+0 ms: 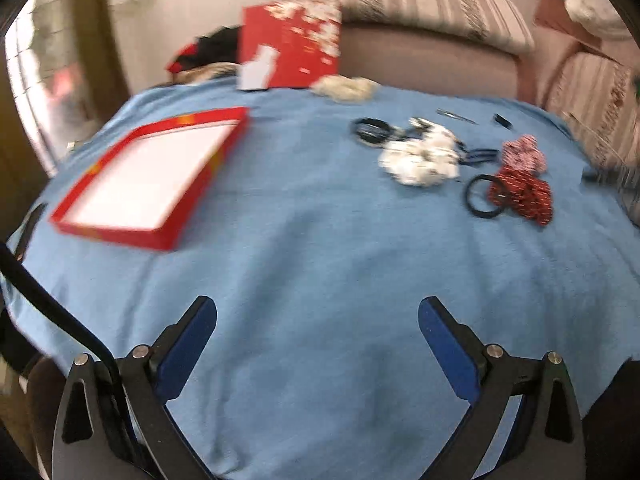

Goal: Organize jewelry

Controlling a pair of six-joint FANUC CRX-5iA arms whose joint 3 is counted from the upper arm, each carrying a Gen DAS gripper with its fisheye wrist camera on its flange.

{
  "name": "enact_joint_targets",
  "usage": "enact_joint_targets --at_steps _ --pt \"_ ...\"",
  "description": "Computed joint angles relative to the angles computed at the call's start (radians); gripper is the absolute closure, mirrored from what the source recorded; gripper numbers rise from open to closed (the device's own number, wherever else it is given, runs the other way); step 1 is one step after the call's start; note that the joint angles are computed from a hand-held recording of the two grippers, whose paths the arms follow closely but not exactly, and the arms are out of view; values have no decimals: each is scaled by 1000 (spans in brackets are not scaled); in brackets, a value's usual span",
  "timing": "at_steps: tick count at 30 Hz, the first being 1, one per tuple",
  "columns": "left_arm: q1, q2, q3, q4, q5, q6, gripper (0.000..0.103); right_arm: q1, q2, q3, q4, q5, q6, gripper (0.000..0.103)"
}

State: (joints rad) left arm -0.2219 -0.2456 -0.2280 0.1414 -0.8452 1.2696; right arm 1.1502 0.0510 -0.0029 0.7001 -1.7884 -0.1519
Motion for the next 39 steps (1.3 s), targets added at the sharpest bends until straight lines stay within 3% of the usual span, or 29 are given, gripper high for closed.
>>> enact_joint_targets --at_steps 1,3,5,7,8,11,13,15,17,18,19,23,25,26,29,33,35,37,39 --pt "11 -25 -27 -6 24 -1 2 12 15 9 67 10 5 13" --pt "24 -39 -51 -21 63 -3 2 15 8 -14 180 134 -8 12" --pt "15 -24 -33 -55 80 30 2 -32 21 11 134 255 13 13" --pt "17 -23 -38 -61 138 44 2 -95 108 123 12 251 122 41" --pt "14 -24 -38 -93 186 73 2 -120 146 163 -23 249 153 65" --pt "-1 -22 -19 -230 257 170 2 -171 153 149 -73 364 106 67" --pt "29 -37 -52 -189 323 114 2 -199 150 129 -90 453 81 64" --pt "64 -48 -74 -129 351 56 2 -217 162 137 -117 512 73 55" --pt "122 -44 -91 24 323 -65 2 -247 217 206 -181 517 132 58" --pt "145 -41 -90 75 297 -99 2 -260 242 242 -225 522 168 78" --pt "157 -41 -87 92 281 -103 2 -270 256 265 -259 536 195 84" --pt "197 -18 -28 62 204 -55 2 -254 292 316 -321 655 289 84" --pt "212 -8 -12 74 176 -52 2 -235 338 387 -332 635 364 84" --pt "219 -6 -9 90 163 -62 2 -227 355 410 -315 610 379 80" --pt "232 0 5 131 115 -76 2 -195 334 399 -239 574 338 47" --pt "216 -21 -3 134 132 -66 2 -152 218 303 -135 533 227 26" --pt "184 -23 12 80 145 -11 2 -113 161 234 -35 491 125 19" --pt "158 -14 46 24 132 72 2 -40 85 88 180 438 -61 11" --pt "148 -1 59 71 133 89 2 6 44 -15 321 373 -172 6"
